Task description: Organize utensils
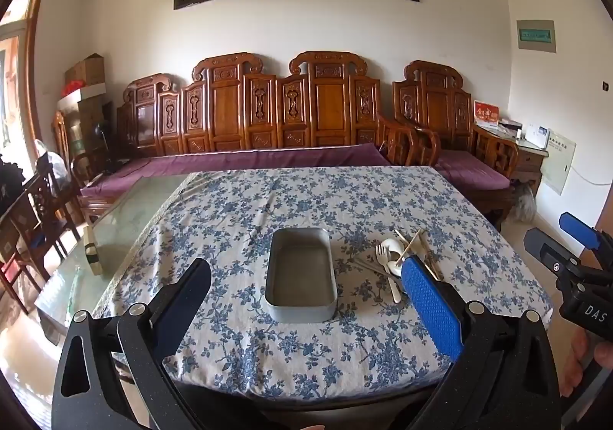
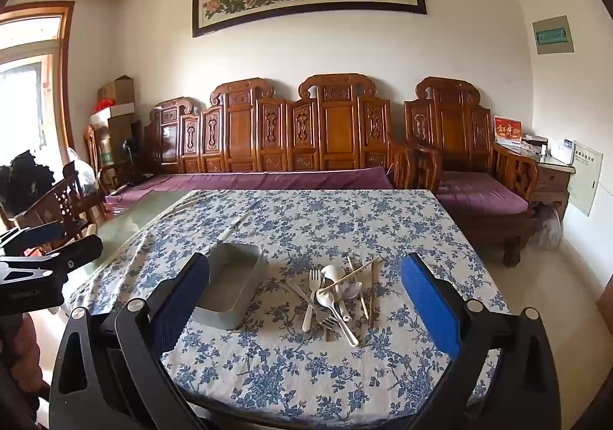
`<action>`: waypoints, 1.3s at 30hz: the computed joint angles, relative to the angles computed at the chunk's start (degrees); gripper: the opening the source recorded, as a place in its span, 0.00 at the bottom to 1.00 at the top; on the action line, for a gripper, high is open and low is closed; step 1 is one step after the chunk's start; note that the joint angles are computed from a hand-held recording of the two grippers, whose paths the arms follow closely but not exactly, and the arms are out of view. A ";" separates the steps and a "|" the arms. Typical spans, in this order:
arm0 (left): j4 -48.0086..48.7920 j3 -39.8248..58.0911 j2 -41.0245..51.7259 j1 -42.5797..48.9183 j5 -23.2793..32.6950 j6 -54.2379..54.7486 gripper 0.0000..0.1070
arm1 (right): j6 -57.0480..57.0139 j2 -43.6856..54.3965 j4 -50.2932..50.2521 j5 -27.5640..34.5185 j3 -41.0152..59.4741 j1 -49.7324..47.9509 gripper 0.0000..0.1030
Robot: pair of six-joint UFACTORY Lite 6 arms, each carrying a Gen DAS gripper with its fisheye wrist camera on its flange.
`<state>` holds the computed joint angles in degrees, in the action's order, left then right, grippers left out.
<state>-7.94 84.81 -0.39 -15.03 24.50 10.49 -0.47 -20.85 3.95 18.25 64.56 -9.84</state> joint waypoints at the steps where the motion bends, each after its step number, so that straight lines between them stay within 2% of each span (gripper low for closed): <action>1: 0.00 0.00 0.07 0.01 -0.08 0.00 0.90 | -0.21 -0.02 0.18 -0.05 -0.05 -0.04 0.98; 15: 2.23 0.56 0.68 -1.02 -0.38 -2.60 0.90 | -0.41 0.01 0.29 -0.34 -0.42 -0.05 0.98; 21: 1.85 0.98 0.66 -1.00 0.19 -2.14 0.90 | 2.77 0.12 -2.64 0.09 0.20 0.93 0.98; 39: 2.33 1.03 0.59 -1.33 0.18 -2.59 0.90 | -0.13 -0.60 -0.05 0.66 -0.01 0.09 0.98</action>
